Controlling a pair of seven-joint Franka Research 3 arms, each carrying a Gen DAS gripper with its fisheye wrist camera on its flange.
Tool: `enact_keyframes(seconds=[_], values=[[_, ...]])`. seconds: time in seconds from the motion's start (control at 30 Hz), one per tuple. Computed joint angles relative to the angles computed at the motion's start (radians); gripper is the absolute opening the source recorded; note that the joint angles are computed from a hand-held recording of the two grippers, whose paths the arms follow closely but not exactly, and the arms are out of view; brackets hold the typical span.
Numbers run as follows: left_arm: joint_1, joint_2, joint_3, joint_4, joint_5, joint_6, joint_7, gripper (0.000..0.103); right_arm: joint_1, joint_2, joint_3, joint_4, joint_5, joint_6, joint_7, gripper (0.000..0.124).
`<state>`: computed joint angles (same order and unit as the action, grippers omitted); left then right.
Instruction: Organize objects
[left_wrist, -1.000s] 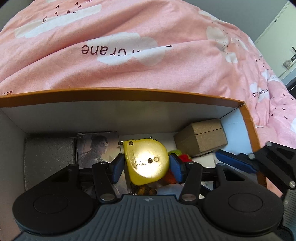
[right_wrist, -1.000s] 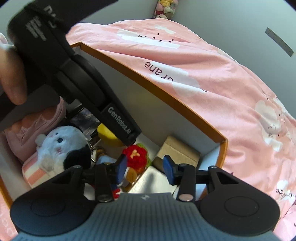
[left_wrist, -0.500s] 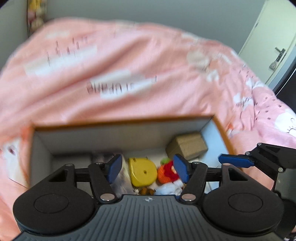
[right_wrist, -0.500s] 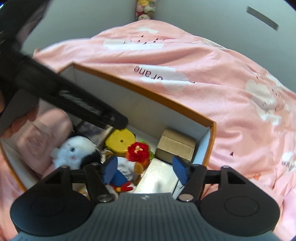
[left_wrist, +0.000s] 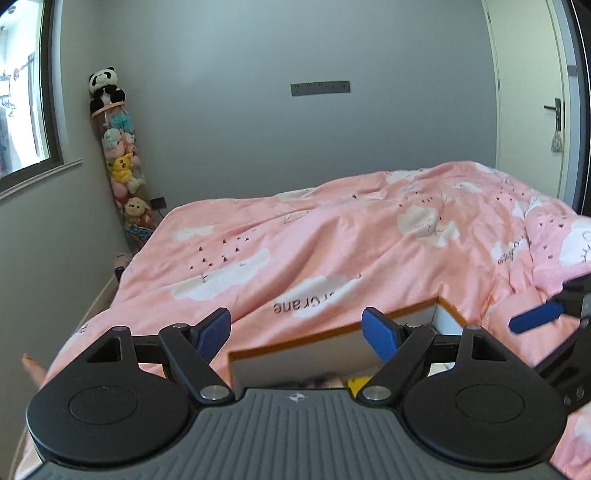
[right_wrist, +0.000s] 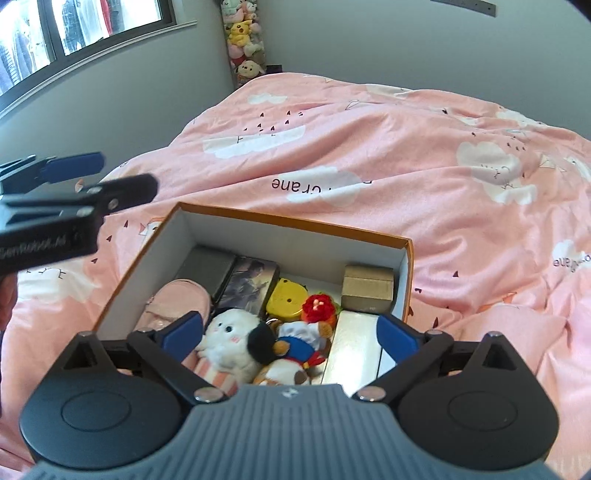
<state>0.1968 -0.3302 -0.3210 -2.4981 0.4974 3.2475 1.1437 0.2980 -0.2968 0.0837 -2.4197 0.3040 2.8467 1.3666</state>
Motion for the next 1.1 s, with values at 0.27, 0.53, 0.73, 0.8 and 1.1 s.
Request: enact_keyframes(seconds=[0.27, 0.53, 0.73, 0.8, 1.1], values=[[-0.179, -0.082, 0.155, -0.103, -0.096, -0.089, 0.013, 0.094, -0.027, -0.08, 0.074, -0.076, -0.074, 0.032, 0.153, 0.102], [-0.091, -0.172, 0.062, -0.212, -0.068, -0.107, -0.077, 0.094, -0.041, -0.176, 0.137, -0.227, -0.089, 0.179, 0.312, 0.102], [-0.136, -0.179, 0.085, -0.25, -0.071, -0.131, -0.096, 0.094, -0.054, -0.191, 0.17, -0.297, -0.078, 0.259, 0.376, 0.102], [-0.122, -0.179, 0.064, -0.253, -0.063, -0.133, -0.112, 0.094, -0.101, -0.192, 0.216, -0.309, -0.101, 0.279, 0.412, 0.102], [-0.155, -0.173, 0.078, -0.263, -0.052, -0.155, -0.115, 0.094, -0.282, -0.207, 0.387, -0.323, -0.252, 0.275, 0.549, 0.102]])
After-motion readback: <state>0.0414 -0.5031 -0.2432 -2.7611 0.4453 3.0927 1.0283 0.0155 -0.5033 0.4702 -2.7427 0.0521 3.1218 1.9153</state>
